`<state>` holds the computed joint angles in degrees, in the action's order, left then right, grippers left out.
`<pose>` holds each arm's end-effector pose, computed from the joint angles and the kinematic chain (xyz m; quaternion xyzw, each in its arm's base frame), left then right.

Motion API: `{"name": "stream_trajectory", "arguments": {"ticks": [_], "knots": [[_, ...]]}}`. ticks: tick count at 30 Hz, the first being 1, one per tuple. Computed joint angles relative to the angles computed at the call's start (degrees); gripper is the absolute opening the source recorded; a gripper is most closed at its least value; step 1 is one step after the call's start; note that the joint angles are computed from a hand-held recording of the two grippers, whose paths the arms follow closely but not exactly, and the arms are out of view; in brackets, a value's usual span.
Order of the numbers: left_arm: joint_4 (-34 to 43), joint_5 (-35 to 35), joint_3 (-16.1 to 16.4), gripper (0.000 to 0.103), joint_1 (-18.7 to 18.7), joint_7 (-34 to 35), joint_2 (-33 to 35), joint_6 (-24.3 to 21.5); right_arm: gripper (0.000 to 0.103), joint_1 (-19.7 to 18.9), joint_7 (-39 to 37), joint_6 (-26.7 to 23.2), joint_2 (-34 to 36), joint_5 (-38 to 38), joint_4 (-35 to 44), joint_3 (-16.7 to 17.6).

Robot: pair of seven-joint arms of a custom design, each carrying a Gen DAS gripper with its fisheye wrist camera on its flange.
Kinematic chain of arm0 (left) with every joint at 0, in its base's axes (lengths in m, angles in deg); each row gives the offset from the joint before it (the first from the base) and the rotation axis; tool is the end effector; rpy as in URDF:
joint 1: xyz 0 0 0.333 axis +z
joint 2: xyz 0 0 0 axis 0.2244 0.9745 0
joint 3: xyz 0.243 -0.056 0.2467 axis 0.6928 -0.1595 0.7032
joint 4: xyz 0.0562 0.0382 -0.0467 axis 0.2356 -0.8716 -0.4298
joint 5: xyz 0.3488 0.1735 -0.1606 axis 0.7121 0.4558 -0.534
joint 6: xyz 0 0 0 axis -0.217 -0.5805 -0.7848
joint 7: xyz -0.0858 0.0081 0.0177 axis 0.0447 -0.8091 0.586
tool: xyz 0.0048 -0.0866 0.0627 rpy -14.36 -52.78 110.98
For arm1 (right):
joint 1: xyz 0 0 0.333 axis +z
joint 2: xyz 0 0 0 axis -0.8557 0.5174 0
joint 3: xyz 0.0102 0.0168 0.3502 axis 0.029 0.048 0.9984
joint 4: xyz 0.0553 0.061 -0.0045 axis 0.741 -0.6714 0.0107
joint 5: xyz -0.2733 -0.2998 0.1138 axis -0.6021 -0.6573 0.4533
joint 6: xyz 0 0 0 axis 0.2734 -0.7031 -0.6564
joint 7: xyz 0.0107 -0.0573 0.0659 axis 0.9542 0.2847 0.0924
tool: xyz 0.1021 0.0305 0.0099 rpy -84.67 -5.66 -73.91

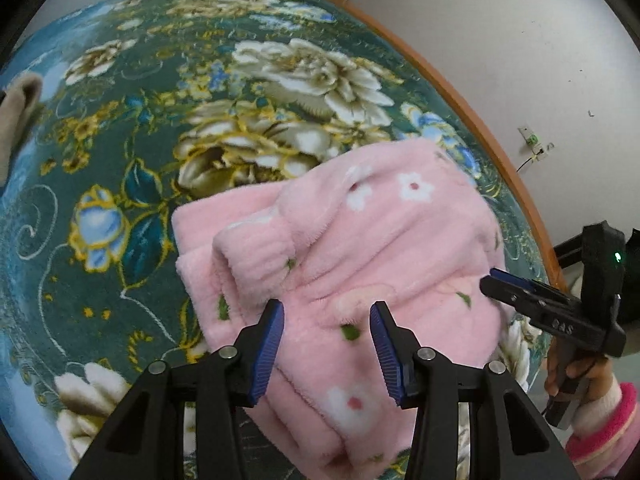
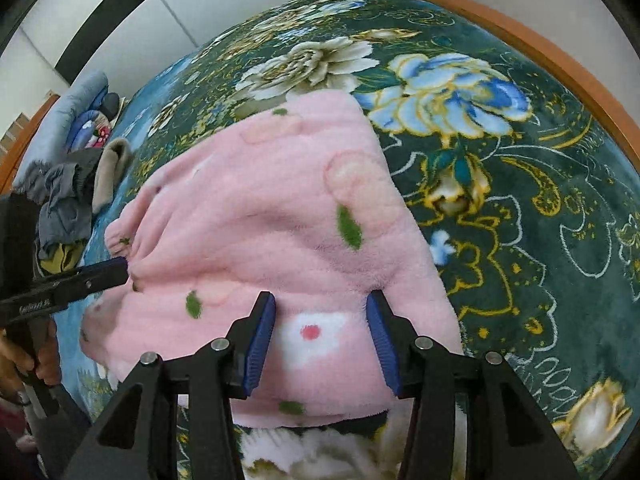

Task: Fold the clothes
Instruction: 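Lay the folded pink garment on the bedspread and open both grippers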

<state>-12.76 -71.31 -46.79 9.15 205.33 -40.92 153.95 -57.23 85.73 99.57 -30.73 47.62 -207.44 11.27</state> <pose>0.5941 -0.1850 0.5597 0.2873 -0.9139 0.2564 0.1285 0.4518 0.0149 0.5423 -0.4339 0.8634 -0.1114 0.2320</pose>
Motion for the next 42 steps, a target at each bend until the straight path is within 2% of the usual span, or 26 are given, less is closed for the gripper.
{"name": "stream_trajectory", "arguments": {"ticks": [4, 6, 11, 16, 19, 24, 26, 29, 31, 35, 37, 39, 41, 42], "knots": [[-2.36, -5.25, 1.15, 0.049, 1.32, 8.43, -4.06, -2.97, 0.049, -1.09, 0.82, -0.09, -0.21, -4.17, 2.95, 2.20], [-4.17, -6.07, 1.67, 0.049, 1.26, 10.16, -5.74, -3.44, 0.049, -1.00, 0.34, 0.36, 1.38, -5.44, 5.09, 2.31], [-7.01, -0.26, 1.64, 0.049, 0.16, 6.35, -5.63, -1.68, 0.049, -0.41, -0.36, 0.09, 7.83, -4.94, 9.71, 0.77], [-7.99, -0.41, 1.89, 0.049, 0.10, 4.71, -5.33, -1.19, 0.049, 0.51, -0.63, 0.97, 11.14, 0.16, 9.61, -1.50], [-7.81, -0.74, 2.01, 0.049, 0.14, 3.98, -5.39, -1.58, 0.049, 0.53, -0.11, 1.59, 11.05, 1.90, 9.00, -1.77], [-7.15, -6.13, 3.59, 0.049, 1.98, 2.71, -5.87, -4.14, 0.049, -0.65, 4.72, 2.59, 5.76, -3.55, 6.99, 1.64], [-8.62, -6.89, 4.11, 0.049, 2.72, 2.83, -7.02, -2.69, 0.049, -0.52, 6.20, 2.91, 3.04, -5.43, 5.73, 3.02], [-11.13, -6.57, 4.64, 0.057, 3.28, 3.82, -8.80, 0.24, 0.049, 0.71, 7.98, 1.96, -0.30, -5.95, 3.53, 4.59], [-13.18, -5.52, 4.97, 0.059, 3.49, 4.42, -10.13, 2.39, 0.049, 2.21, 9.76, 1.33, -2.13, -5.00, 1.69, 5.56], [-17.20, -3.18, 5.43, 0.059, 3.41, 5.91, -12.41, 6.52, 0.049, 4.84, 13.05, 0.81, -3.86, -4.29, -1.17, 7.86], [-18.82, -1.70, 5.39, 0.063, 3.17, 5.53, -13.06, 8.94, 0.049, 6.24, 14.00, 0.08, -3.12, -4.03, -1.66, 8.47], [-21.54, 0.19, 4.95, 0.066, 2.69, 5.37, -14.39, 13.54, 0.050, 6.95, 17.20, -1.25, -1.26, -4.18, -1.66, 9.98], [-24.30, 2.19, 4.62, 0.067, 2.02, 5.75, -15.57, 18.73, 0.056, 7.45, 21.02, -2.59, 0.72, -5.24, -1.31, 11.39], [-25.56, 3.65, 4.36, 0.069, 1.69, 5.66, -15.94, 21.48, 0.063, 7.45, 23.10, -3.13, 1.63, -6.33, -1.05, 11.99]]}}
